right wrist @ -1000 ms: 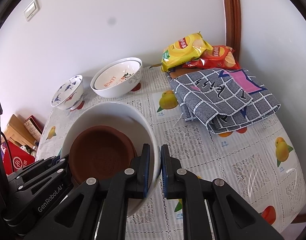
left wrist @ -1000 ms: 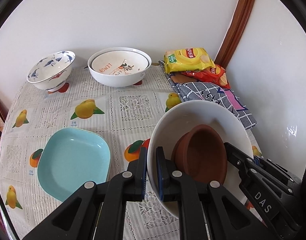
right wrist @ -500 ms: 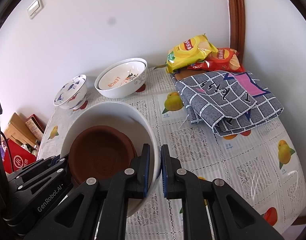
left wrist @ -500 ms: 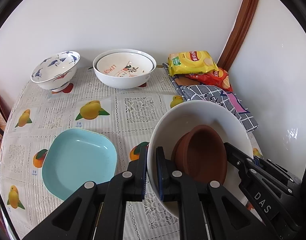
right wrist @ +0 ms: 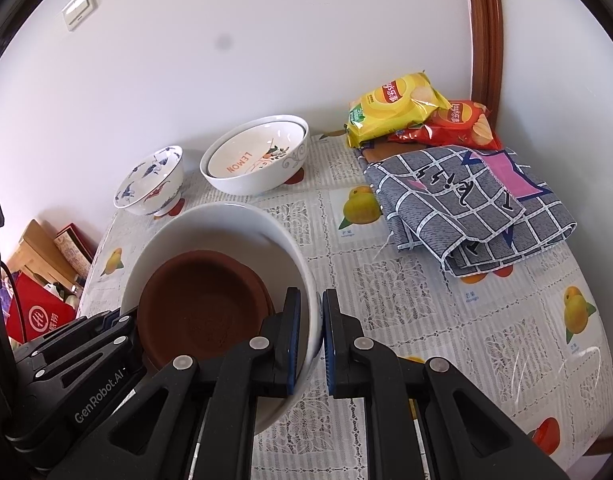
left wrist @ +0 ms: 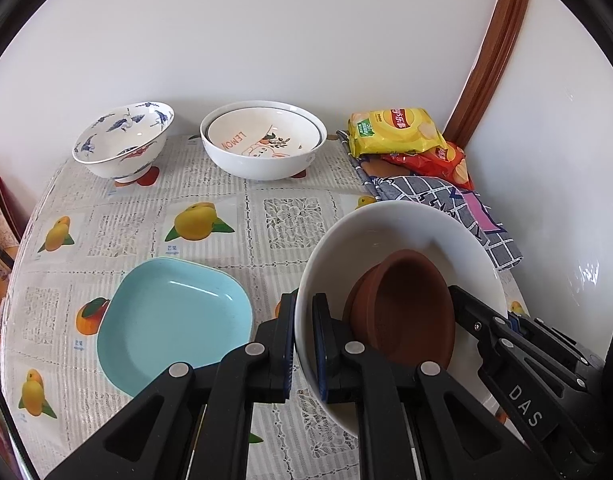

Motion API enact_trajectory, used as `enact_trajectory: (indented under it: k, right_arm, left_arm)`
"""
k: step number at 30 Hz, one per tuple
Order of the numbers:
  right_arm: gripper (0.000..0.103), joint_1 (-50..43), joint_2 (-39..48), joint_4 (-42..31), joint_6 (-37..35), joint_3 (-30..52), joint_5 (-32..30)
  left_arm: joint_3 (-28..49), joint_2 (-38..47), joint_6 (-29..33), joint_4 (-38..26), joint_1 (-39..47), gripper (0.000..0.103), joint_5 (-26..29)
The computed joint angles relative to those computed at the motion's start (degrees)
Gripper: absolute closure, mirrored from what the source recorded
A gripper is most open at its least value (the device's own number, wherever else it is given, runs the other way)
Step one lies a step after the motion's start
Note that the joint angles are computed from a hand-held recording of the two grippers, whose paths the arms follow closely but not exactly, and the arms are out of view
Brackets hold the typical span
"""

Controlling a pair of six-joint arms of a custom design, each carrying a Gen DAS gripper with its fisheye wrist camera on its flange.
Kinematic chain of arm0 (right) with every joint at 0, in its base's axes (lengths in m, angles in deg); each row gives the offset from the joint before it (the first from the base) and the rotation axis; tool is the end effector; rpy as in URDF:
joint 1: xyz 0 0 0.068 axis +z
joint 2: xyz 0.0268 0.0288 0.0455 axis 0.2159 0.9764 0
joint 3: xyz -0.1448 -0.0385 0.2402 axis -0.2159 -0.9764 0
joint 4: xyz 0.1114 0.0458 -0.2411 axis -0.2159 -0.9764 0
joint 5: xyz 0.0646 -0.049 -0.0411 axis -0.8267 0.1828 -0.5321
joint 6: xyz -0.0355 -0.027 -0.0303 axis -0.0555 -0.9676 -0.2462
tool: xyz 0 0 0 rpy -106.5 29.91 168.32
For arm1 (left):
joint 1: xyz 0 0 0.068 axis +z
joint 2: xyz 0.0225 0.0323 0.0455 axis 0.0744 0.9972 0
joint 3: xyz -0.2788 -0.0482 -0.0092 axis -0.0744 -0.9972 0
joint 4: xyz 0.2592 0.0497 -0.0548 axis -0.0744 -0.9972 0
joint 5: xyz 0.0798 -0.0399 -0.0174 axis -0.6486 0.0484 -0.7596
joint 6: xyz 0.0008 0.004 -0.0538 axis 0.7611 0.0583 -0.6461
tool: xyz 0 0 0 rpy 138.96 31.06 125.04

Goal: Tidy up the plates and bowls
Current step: 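Lift the white bowl with the right gripper and carry it toward the plate stack, then carry the white bowl over the teal plate stack with the right gripper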

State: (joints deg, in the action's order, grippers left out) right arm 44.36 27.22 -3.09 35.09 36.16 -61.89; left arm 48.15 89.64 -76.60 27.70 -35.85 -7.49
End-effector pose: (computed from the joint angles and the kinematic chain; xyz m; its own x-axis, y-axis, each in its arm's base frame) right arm 0.1851 0.1069 0.0793 -0.7881 0.1347 -0.6007 0.0115 0.9788 0.2043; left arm 0.1791 -0.1395 0.0898 -0.8051 -0.0445 -0.5914 0.0703 0.9830 -0.1696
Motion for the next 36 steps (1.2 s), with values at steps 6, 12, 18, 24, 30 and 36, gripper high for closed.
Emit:
enact_trajectory:
  k: [6,12,18,24,30,36]
  right_arm:
    - [0.092,0.9,0.5,-0.1,0.3,0.5,0.5]
    - [0.092,2.2,0.9,-0.6,1.1,1.2,1.1]
    - [0.092,3.3,2.2,-0.4,1.7,2.2,1.5]
    - [0.092,4.4,3.4,-0.4,1.8,3.3,1.8]
    - [0.092,5.4,4.6,-0.1,2.0,4.2,2.0]
    - [0.092,6.6,5.8,-0.1,2.4,5.2,2.5]
  left_arm:
    - [-0.6,-0.8,0.0,0.0,0.5,0.094,0.0]
    - [-1.1,-1.5,-0.2,-0.2,0.9,0.094,0.1]
    - [-1.8,-2.4,0.0,-0.5,1.7,0.094,0.2]
    - [-2.4,-2.9,0.2,-0.4,2.9,0.094,0.5]
    - [-3.2,-3.9,0.9,-0.5,4.4,0.094,1.0]
    - [-4.1,-4.6,1.6,-0.1,6.0,0.094,1.8]
